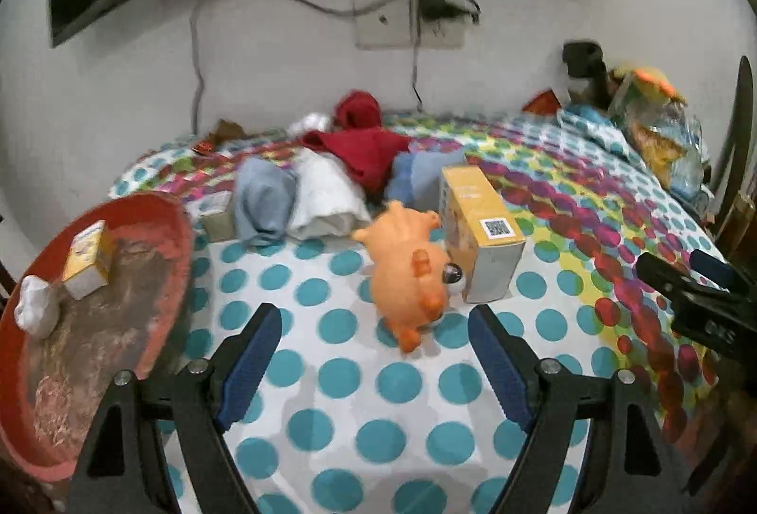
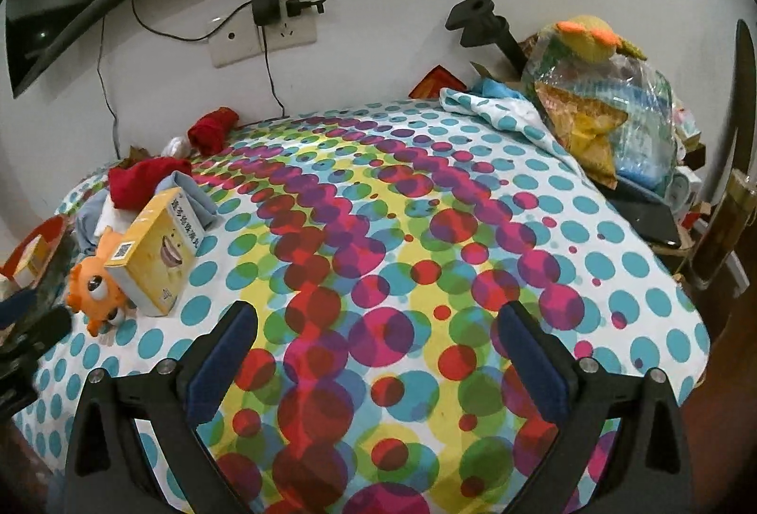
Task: Organize objects
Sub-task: 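Grasp the orange plush toy with the left tool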
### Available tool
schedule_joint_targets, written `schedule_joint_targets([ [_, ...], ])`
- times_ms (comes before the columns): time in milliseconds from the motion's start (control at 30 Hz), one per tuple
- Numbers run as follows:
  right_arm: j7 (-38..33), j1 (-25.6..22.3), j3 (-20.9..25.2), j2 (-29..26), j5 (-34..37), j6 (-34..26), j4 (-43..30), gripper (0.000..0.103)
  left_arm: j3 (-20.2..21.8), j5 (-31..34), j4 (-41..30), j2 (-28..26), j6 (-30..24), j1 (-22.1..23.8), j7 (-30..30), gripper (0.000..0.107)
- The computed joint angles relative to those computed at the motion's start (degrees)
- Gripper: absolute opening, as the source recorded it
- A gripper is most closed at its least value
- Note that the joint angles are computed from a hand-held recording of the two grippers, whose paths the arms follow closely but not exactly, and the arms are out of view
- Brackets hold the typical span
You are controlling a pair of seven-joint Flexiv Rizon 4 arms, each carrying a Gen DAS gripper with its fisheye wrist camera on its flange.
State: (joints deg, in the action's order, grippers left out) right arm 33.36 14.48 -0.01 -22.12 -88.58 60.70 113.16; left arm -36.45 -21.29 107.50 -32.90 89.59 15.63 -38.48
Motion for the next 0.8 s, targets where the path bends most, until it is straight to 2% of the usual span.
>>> schedule_joint_targets([
  [67,-1.0,-0.4,0.0,-0.1,0.1,1.1,-0.2,0.101,3.6,1.1,-1.4,-0.3,0.2,-3.2,-0.4,0.083],
  [167,-1.7,-0.2,-0.1,0.1,-0.7,1.0,-0.4,0.102,6.2,2.0,-2.9,-1.3,0.9,-5.9,-1.3,0.083],
  [367,-1.6,-0.5,0.0,-1.0,-0.6,3.3,-0.9,0.103,12.3,2.6,-6.9,-2.8,-0.8,-11.6,-4.3,0.083],
  [467,-1.4,-0.4,-0.1,-0.8,-0.9,3.3,-0.8,0.103,16.7,2.8,-10.1,-3.8,-3.8,-15.3,-6.2,0.083],
  [533,-1.4,-0.2,-0.1,-0.6,-1.4,3.0,-0.9,0.103,17.1,2.5,-11.2,-4.4,-4.4,-15.6,-6.3,0.083],
  [567,-1.5,-0.1,-0.1,-0.5,-1.3,2.6,-0.8,0.103,16.9,2.3,-11.5,-4.7,-4.4,-15.5,-6.2,0.075],
  [600,-1.4,0.0,0.0,-0.4,-1.4,2.3,-0.8,0.103,16.5,2.0,-11.7,-4.9,-4.3,-15.2,-5.9,0.056],
  [633,-1.1,0.0,0.0,-0.4,-1.7,2.5,-0.8,0.103,16.5,2.0,-12.0,-4.8,-4.9,-15.3,-5.8,0.045],
  [700,-1.0,-0.2,0.1,-0.6,-1.6,2.8,-0.9,0.103,18.7,2.1,-12.6,-4.4,-6.3,-16.7,-6.8,0.045],
  [800,-1.7,0.0,0.1,-0.9,-1.0,2.8,-1.1,0.103,17.0,0.8,-11.2,-3.5,-5.4,-15.1,-5.8,0.045],
])
